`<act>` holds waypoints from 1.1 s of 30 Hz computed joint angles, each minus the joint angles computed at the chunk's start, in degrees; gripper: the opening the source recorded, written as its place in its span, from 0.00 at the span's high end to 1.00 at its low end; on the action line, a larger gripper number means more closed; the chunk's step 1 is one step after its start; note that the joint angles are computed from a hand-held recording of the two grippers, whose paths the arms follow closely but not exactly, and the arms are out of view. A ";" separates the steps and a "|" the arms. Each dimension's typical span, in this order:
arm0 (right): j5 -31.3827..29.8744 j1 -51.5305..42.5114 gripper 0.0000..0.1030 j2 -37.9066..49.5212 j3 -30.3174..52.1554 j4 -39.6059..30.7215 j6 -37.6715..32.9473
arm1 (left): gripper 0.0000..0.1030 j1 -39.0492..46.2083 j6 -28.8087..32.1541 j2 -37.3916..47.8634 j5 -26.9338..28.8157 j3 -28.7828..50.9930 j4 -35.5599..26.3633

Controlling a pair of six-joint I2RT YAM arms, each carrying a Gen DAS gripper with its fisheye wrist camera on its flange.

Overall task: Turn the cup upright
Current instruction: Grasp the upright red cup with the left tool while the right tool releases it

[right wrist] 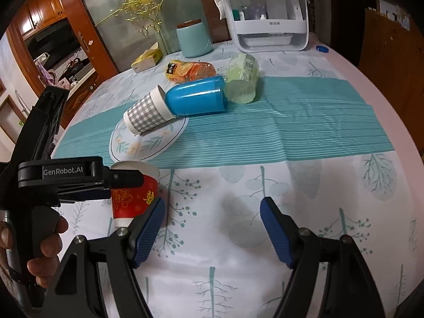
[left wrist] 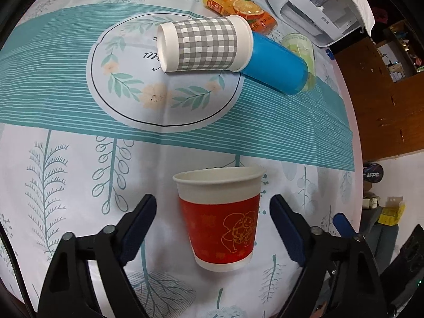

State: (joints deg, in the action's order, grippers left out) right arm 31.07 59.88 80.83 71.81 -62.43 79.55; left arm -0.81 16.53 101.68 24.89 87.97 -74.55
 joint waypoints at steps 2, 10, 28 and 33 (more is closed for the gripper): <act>-0.35 -0.51 0.28 -0.31 -0.37 0.61 -0.10 | 0.21 0.00 0.21 0.51 0.21 0.48 -0.50; -1.15 -0.90 0.28 -0.07 -0.42 1.55 -0.33 | 0.31 0.10 0.53 6.34 1.34 4.50 -5.76; -0.10 0.03 0.28 0.20 -0.51 1.02 0.44 | 0.40 -0.03 3.95 -7.71 0.31 -4.48 8.74; 0.14 0.55 0.28 1.26 0.44 0.27 0.35 | 0.40 -0.57 3.33 -17.54 -0.49 -17.81 28.29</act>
State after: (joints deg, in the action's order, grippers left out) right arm 31.21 60.43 82.09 72.25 -62.16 79.90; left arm -1.39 19.85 84.14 24.40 70.16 -46.26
